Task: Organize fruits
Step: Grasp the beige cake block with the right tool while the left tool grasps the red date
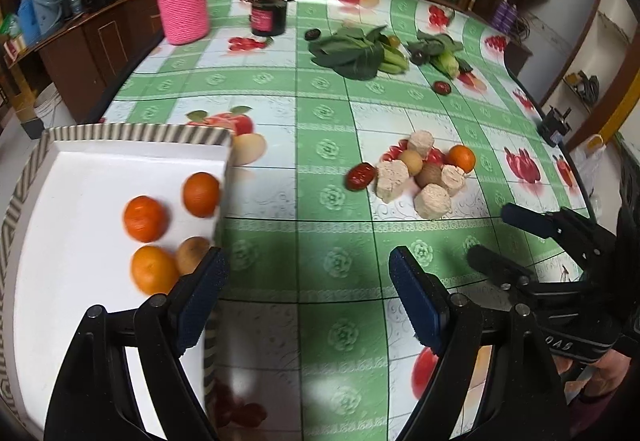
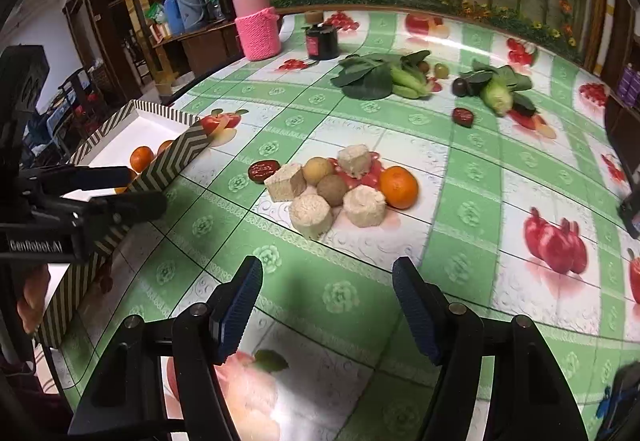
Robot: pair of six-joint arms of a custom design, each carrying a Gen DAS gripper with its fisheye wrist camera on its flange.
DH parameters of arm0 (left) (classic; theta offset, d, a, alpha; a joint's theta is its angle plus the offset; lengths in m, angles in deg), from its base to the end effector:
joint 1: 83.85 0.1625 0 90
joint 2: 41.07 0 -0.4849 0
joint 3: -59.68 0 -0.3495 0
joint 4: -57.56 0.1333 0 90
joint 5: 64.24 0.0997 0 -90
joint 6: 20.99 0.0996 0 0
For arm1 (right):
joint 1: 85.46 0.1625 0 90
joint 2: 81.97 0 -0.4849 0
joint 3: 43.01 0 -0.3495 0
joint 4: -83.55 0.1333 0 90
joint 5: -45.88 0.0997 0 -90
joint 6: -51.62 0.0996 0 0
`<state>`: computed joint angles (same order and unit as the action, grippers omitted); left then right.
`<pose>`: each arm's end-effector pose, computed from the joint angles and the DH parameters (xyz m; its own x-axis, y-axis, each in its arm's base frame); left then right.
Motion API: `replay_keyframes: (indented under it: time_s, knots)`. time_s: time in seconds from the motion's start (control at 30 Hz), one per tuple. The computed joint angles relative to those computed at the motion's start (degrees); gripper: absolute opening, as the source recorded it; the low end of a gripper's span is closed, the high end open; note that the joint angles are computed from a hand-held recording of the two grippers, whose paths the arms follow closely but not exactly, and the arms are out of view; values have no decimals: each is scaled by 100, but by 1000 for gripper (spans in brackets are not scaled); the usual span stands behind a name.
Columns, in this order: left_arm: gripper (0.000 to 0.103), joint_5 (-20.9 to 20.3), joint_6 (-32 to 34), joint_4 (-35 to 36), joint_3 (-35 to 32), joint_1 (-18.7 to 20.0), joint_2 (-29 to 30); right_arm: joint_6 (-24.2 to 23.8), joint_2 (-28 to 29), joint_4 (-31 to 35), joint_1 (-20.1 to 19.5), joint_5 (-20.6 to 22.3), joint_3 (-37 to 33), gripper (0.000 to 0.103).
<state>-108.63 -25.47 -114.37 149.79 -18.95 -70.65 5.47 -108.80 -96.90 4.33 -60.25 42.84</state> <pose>-0.1168 -0.7314 0.0691 -0.7727 -0.0054 -0.6348 0.3356 0.8453 -0.4157 0.1029 -0.7479 0.0521 -0.6674 -0.5125 0.5403 -0.6902 0.6981 -0.1903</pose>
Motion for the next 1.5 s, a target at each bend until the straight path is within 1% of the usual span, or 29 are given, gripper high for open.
replay_keyframes:
  time_s: [0.03, 0.1, 0.2, 0.37, 0.43, 0.5, 0.6, 0.73, 1.0, 1.1, 1.17, 1.3, 1.37, 1.4, 1.47, 1.5]
  knots:
    - [83, -9, 11, 47, -46, 5, 26, -13, 49, 79, 13, -32, -79, 68]
    - [83, 3, 67, 155, -165, 12, 90, -77, 164, 135, 43, -111, -222, 63]
    - [83, 15, 147, 234, -273, 23, 144, -52, 310, 348, 73, -170, -491, 56]
    - [83, 15, 206, 431, -483, 78, 233, 57, 531, 655, 86, -267, -925, 52]
    - [83, 8, 211, 552, -590, 103, 274, -53, 601, 593, 92, -254, -1010, 45]
    - [83, -3, 236, 622, -676, 120, 308, -186, 640, 529, 101, -269, -1039, 30]
    - [83, -7, 328, 712, -833, 138, 379, -87, 599, 594, 81, -231, -1034, 30]
    - [83, -16, 522, 846, -1057, 165, 484, -21, 467, 480, 21, -178, -825, 30]
    - [82, -125, 1181, 1114, -1529, 219, 699, 92, 326, 505, -62, 5, -659, 30]
    - [76, -166, 1345, 1300, -1730, 260, 772, 119, 297, 557, -84, 101, -648, 30]
    - [68, -235, 1386, 1453, -1839, 291, 802, 138, 294, 605, -96, 124, -667, 30]
    - [63, -297, 1535, 1421, -1913, 305, 860, 155, 300, 663, -112, 142, -698, 30]
    - [50, -327, 1598, 1390, -1930, 302, 873, 147, 299, 672, -111, 147, -703, 30]
    - [46, -339, 1610, 1379, -1938, 298, 877, 150, 300, 676, -112, 148, -705, 30]
    - [27, -350, 1641, 1347, -1942, 296, 880, 138, 299, 666, -114, 147, -698, 30]
    - [23, -375, 1656, 1336, -1936, 299, 874, 128, 302, 660, -114, 143, -700, 30]
